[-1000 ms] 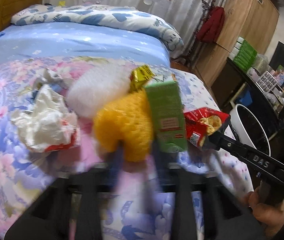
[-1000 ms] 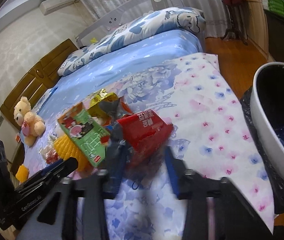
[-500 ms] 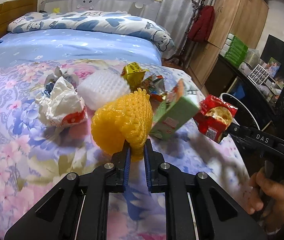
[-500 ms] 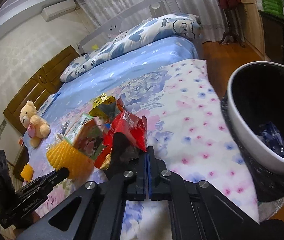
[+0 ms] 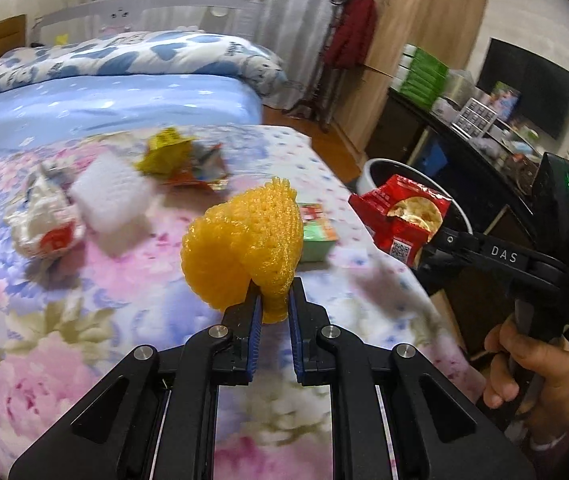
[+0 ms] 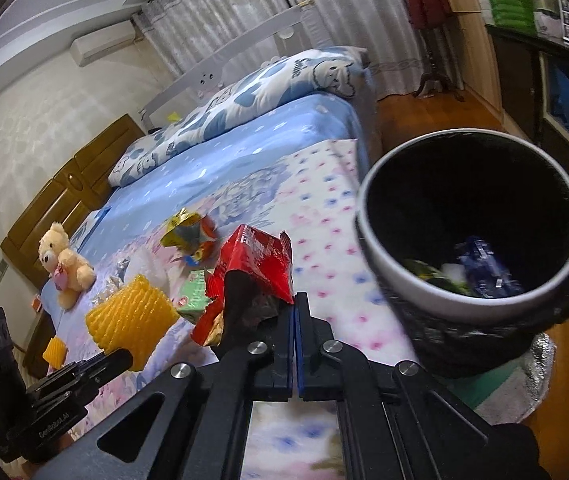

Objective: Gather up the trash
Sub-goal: 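Carry the foam net and snack bag over the bin and lower them in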

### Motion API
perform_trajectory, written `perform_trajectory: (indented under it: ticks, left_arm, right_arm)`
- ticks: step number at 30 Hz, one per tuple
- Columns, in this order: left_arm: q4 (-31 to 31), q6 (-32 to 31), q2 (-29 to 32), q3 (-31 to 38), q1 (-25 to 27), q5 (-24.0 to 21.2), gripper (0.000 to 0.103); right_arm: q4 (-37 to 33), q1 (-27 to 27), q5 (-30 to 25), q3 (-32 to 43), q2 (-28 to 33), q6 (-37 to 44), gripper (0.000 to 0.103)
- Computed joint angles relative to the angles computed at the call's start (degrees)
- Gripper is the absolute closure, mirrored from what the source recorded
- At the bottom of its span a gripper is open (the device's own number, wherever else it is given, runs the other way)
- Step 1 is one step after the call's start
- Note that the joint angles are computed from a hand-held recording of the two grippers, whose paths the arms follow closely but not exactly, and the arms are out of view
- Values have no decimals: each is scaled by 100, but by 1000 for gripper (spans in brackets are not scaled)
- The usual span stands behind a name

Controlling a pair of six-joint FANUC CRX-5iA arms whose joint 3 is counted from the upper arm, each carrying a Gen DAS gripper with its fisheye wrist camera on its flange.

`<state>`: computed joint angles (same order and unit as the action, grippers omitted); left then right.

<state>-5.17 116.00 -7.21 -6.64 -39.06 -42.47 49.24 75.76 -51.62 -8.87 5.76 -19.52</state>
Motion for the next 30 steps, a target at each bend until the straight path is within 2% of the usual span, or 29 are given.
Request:
perform_trajectory:
  ticks: [12, 30]
  left_arm:
    - [312, -553, 790, 812, -367, 49, 92]
    - [670, -1076, 1826, 1957, -595, -202, 92]
  right_arm:
    - [244, 73, -573, -635, -667, -485, 103]
    - [7, -121, -1044, -915, -1043, -427, 103]
